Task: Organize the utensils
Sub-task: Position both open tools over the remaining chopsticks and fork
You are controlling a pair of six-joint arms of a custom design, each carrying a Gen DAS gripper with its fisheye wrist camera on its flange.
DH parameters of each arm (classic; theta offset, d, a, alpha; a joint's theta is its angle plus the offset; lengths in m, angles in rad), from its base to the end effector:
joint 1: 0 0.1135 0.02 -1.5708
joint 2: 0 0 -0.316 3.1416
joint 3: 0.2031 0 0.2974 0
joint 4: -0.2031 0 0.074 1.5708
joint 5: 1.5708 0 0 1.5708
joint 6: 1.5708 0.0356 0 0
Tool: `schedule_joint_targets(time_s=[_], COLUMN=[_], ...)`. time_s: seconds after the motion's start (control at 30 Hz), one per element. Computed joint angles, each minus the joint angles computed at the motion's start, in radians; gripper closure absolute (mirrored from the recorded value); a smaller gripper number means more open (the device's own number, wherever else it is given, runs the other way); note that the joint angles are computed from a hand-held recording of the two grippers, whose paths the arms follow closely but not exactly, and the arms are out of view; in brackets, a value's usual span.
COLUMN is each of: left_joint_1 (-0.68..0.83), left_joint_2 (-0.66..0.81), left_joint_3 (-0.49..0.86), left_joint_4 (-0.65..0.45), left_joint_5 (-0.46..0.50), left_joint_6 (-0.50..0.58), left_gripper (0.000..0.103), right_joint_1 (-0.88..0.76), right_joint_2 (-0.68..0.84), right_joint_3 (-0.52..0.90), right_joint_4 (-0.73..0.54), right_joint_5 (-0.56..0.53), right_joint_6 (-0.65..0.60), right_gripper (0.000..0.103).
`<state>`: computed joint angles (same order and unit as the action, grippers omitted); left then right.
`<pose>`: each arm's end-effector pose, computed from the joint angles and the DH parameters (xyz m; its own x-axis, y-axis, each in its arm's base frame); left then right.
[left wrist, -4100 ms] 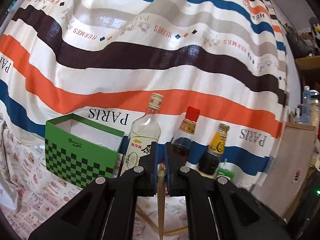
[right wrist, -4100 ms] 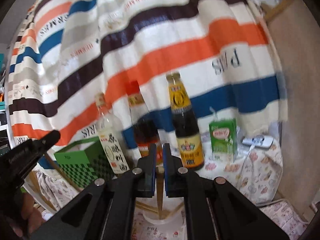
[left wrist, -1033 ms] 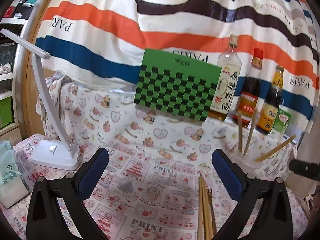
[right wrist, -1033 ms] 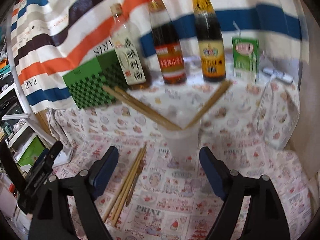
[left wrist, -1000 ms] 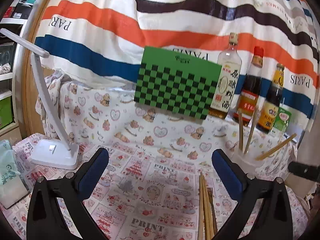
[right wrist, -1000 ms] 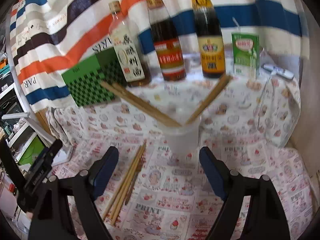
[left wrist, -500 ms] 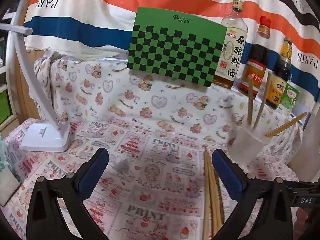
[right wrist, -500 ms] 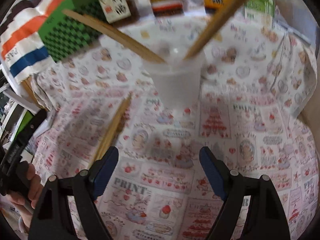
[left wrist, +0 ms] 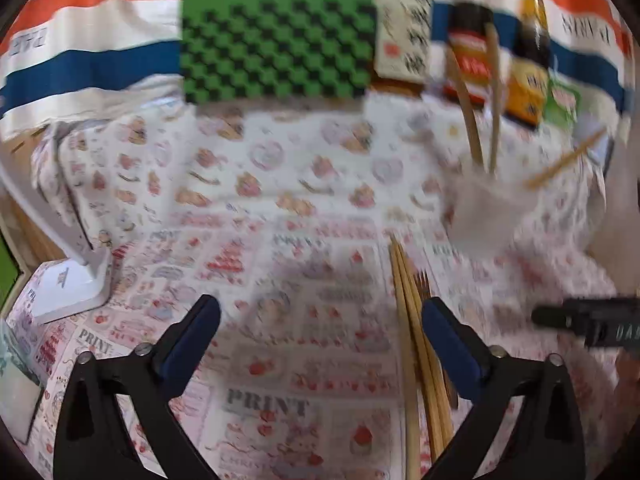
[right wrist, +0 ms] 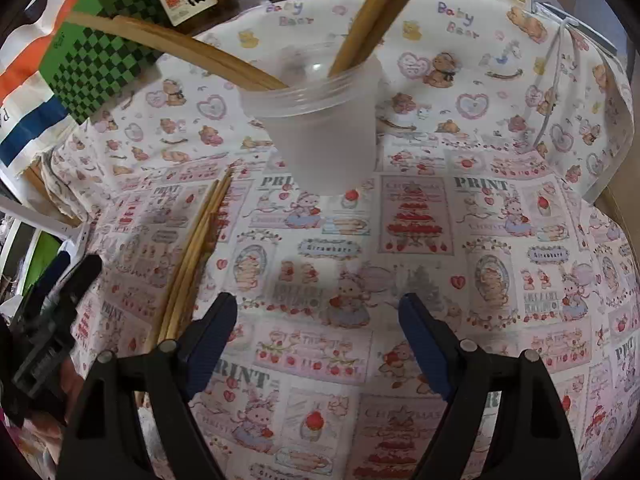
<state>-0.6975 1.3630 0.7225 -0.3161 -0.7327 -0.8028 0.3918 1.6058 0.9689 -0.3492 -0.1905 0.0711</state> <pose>0.2315 -0.1629 0.2146 -0.5661 -0.2233 -0.7935 -0.3241 0.9454 -0.0348 0.3311 0.1441 0.2134 -0.8022 -0.2560 -0.5393 -0.4156 0.8880 0.1967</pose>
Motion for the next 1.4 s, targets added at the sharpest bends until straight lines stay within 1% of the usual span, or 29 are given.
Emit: schedule_joint_targets(time_s=[0.1,0.2,0.27,0.37,0.47,0.57,0.67,0.73,0.83,0.9,1.1,1.17,1.2,1.27,1.33,1.37,1.4], left_joint_1=[0.010,0.001,-0.005,-0.002,0.015,0.022,0.032,0.039,0.042,0.046,0.045,0.044,0.043,0.042,0.044,0.043,0.039], left_joint_2=[0.039,0.078,0.073,0.083,0.097,0.109,0.125,0.139,0.149,0.148,0.152,0.147,0.147,0.146,0.141,0.141,0.142], left_joint_3=[0.021,0.045,0.038,0.043,0.051,0.060,0.071,0.080,0.088,0.085,0.089,0.086,0.088,0.088,0.083,0.082,0.084], left_joint_4=[-0.003,-0.017,0.005,0.001,-0.003,-0.023,-0.031,-0.034,-0.048,-0.042,-0.040,-0.042,-0.047,-0.054,-0.046,-0.046,-0.050], left_joint_5=[0.075,0.085,0.093,0.112,0.166,0.173,0.203,0.228,0.231,0.244,0.245,0.240,0.233,0.224,0.232,0.235,0.232], left_joint_6=[0.030,0.034,0.040,0.048,0.053,0.038,0.046,0.058,0.052,0.057,0.063,0.058,0.052,0.042,0.047,0.050,0.049], left_gripper=[0.018,0.024,0.024,0.025,0.029,0.031,0.035,0.041,0.043,0.044,0.049,0.053,0.058,0.063,0.071,0.072,0.075], right_joint_1=[-0.008,-0.015,-0.018,-0.009,-0.008,-0.015,-0.016,-0.015,-0.013,-0.012,-0.015,-0.014,-0.014,-0.013,-0.013,-0.013,-0.012], right_joint_2=[0.008,0.011,0.015,0.016,0.017,0.023,0.020,0.022,0.024,0.023,0.025,0.023,0.024,0.024,0.023,0.022,0.022], right_joint_3=[0.007,0.012,0.015,0.012,0.011,0.016,0.013,0.014,0.017,0.017,0.019,0.018,0.018,0.018,0.017,0.016,0.015], right_joint_4=[-0.008,-0.016,-0.025,-0.018,-0.013,-0.017,-0.016,-0.017,-0.022,-0.022,-0.028,-0.028,-0.026,-0.026,-0.024,-0.023,-0.022], right_joint_5=[-0.001,-0.019,-0.031,-0.008,0.009,-0.001,0.005,0.006,0.006,0.011,0.004,0.006,0.008,0.010,0.011,0.013,0.016], right_joint_6=[0.006,0.014,0.018,0.023,0.027,0.029,0.030,0.032,0.034,0.033,0.031,0.031,0.030,0.031,0.032,0.031,0.032], right_gripper=[0.021,0.021,0.021,0.021,0.021,0.021,0.021,0.021,0.021,0.021,0.021,0.021,0.021,0.021,0.021,0.021,0.021])
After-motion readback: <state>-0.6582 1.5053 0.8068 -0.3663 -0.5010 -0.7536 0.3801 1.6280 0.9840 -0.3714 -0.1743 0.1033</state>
